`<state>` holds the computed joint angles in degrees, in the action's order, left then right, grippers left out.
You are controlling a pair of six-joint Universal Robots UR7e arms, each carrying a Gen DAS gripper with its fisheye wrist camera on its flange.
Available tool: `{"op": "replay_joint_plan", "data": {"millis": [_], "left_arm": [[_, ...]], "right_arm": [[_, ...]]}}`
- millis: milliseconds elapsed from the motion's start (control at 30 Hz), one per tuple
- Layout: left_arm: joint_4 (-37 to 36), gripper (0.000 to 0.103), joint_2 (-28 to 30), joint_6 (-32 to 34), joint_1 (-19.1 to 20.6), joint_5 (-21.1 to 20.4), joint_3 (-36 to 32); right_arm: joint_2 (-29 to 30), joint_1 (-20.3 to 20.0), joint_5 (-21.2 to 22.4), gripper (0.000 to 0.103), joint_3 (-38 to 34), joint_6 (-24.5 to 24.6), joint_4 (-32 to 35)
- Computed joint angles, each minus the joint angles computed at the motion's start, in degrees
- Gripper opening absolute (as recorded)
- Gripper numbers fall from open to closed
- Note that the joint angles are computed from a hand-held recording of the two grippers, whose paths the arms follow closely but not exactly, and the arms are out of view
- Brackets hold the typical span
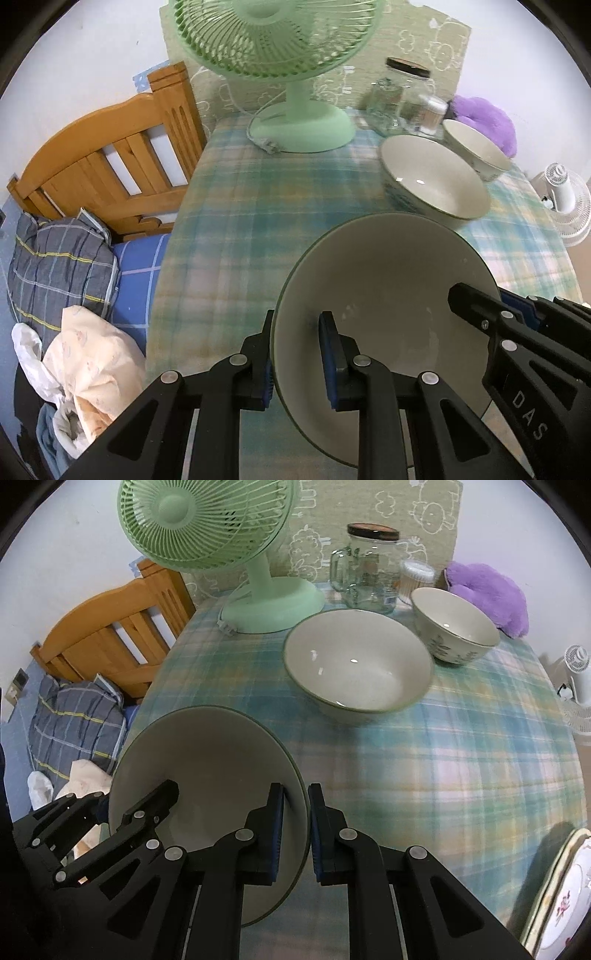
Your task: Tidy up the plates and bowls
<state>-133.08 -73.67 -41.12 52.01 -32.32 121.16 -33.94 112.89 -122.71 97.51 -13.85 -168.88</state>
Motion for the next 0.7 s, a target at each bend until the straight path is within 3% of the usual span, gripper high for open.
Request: {"op": "replay_joint_plan", "data": {"millis": [400, 700], "left_arm": [[6.8, 0.019, 3.6, -13.0, -8.0, -1.5, 0.0], [8.3, 0.019, 8.3, -18.2, -12.4, -4.0, -0.9]], "right_arm": [[-11.3, -2.7, -0.1, 0.016, 11.2, -2.9, -1.7], [-19.7, -6.1, 0.1, 0.016, 18.4, -5.1, -2.1]]}}
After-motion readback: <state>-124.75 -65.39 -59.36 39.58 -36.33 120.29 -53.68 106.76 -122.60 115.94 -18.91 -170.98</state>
